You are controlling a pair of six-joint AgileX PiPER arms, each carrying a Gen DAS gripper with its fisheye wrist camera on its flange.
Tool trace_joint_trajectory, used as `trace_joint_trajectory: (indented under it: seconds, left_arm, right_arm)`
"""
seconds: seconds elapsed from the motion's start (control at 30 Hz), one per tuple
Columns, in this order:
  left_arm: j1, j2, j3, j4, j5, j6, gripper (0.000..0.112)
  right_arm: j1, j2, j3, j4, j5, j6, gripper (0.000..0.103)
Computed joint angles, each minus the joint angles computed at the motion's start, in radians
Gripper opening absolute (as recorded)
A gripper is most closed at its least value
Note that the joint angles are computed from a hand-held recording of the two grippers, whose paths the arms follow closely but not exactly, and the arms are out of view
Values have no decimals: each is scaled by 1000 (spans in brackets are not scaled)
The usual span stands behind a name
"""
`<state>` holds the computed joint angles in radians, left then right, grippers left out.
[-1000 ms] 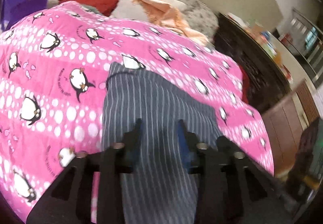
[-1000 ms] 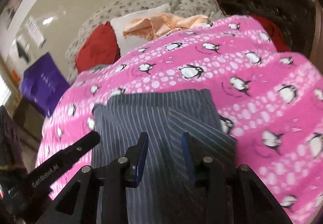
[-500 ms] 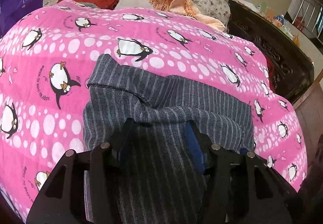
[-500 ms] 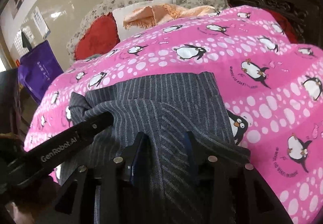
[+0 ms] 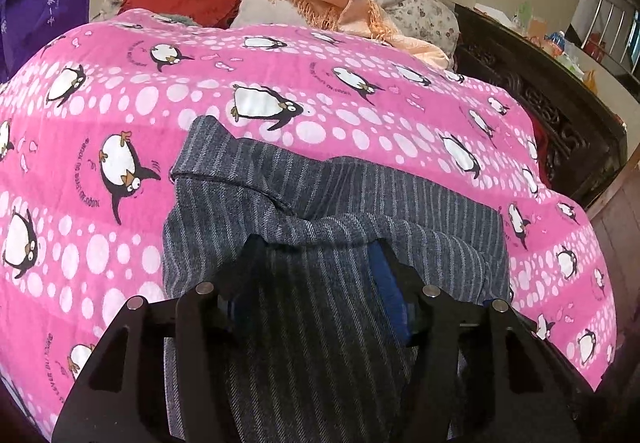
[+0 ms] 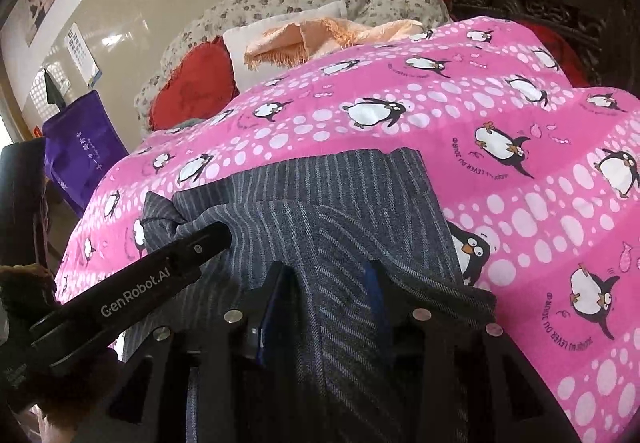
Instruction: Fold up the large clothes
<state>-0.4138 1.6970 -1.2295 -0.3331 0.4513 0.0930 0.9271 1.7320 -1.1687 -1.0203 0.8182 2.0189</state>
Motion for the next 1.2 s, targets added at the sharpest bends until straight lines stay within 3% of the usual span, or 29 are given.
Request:
trace_joint_trajectory:
  seconds: [0.43, 0.5, 0.53, 0.57, 0.6, 0.67, 0.73, 0.8, 0.87, 0.93, 1.07, 1.17, 1.2]
  left_arm:
    - [-6, 9, -16, 51, 7, -58, 55]
    - [-11, 22, -46, 66, 44, -60, 63]
    - [-11, 33, -77, 44, 91, -24, 72]
    - [-3, 37, -120, 22, 167, 15, 73]
    - [17, 32, -157, -17, 251, 69, 73]
    - [101, -48, -140, -194, 342, 261, 73]
    - [196, -165, -43, -323, 354, 450, 77]
    - [255, -246, 54, -325, 333, 530, 83]
    - [319, -275, 135, -338, 373, 597, 83]
    - [358, -265, 188, -362, 424, 648, 83]
    - [395, -258, 321, -491, 437, 783, 84]
    - [387, -287, 371, -542, 406, 844, 88]
    - [388, -290, 378, -551, 412, 859, 88]
  right_arm:
    - [-14, 32, -48, 41, 25, -77, 41]
    - [-27, 33, -54, 69, 12, -105, 48]
    - [-36, 36, -66, 98, 1, -146, 54]
    - [-52, 31, -77, 140, -22, -212, 76]
    - [-73, 29, -99, 220, -59, -312, 88]
    - [-76, 22, -155, 324, -12, -468, 81]
    - [-13, -69, -156, 269, 108, -464, 82]
    - [43, -171, -64, 173, 120, -362, 86]
    - [65, -254, 19, 185, 129, -330, 86]
    - [74, -321, 122, 176, 78, -258, 86]
    - [16, -411, 350, 120, -218, -94, 85]
    - [-50, -382, 411, 170, -383, -137, 85]
    - [-86, -363, 445, 178, -473, -136, 82]
